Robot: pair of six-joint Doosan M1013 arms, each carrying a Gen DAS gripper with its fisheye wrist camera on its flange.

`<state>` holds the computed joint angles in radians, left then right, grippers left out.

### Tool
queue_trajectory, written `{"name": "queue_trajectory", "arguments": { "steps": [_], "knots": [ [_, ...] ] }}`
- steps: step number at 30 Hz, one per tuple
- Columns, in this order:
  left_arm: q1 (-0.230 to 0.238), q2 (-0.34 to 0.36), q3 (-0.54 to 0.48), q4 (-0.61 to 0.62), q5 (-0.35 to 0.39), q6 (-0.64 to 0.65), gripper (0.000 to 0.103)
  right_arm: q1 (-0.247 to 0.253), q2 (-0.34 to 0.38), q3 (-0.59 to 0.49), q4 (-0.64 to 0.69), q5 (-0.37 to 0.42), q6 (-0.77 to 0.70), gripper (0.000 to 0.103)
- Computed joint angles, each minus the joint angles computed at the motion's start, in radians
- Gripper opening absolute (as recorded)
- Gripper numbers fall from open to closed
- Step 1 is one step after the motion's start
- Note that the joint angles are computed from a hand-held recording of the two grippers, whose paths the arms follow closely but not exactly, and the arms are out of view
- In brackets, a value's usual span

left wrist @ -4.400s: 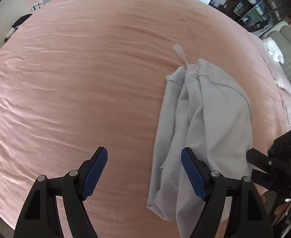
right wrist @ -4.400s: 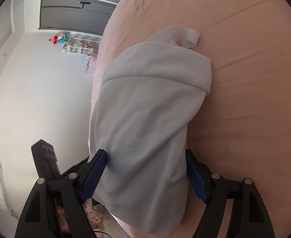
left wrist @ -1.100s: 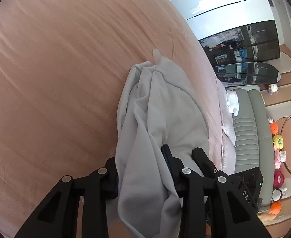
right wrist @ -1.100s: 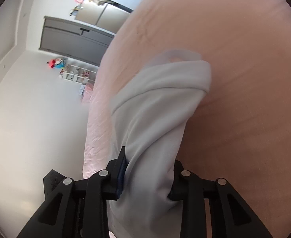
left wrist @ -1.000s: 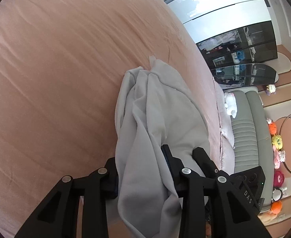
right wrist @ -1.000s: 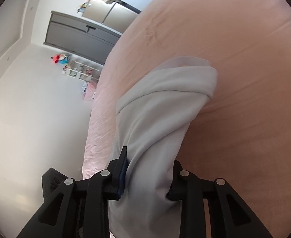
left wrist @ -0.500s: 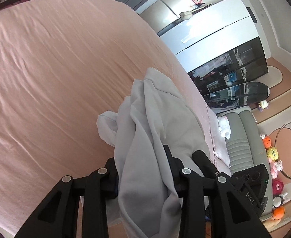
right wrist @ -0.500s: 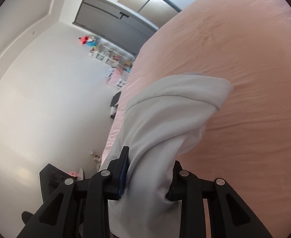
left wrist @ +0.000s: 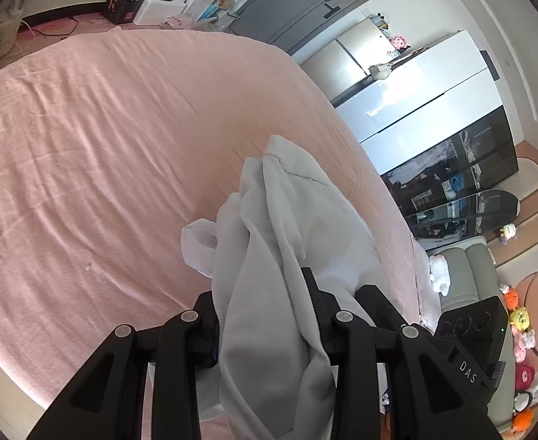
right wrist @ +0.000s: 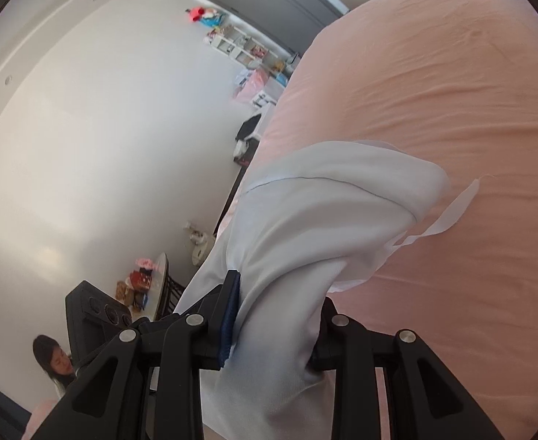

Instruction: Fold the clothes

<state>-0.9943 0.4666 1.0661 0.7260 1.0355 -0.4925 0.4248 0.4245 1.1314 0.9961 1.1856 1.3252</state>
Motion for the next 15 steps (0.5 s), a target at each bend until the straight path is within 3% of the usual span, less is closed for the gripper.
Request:
{"name": "queue_trajectory", "arguments": {
  "steps": [5,10,15],
  "knots": [
    [-0.008,-0.042,0.082,0.035,-0.006,-0.076,0.031,0.029,0.027,-0.013,0.025,0.005,-0.026,0.029],
    [-0.002,-0.041,0.078,-0.012,0.033,-0.016,0.031,0.049,0.046,-0.018,0.027,0.029,-0.037,0.029],
    [0.002,-0.038,0.101,-0.034,0.003,-0.010,0.031,0.049,0.050,0.004,0.019,0.048,-0.016,0.029]
  ]
}}
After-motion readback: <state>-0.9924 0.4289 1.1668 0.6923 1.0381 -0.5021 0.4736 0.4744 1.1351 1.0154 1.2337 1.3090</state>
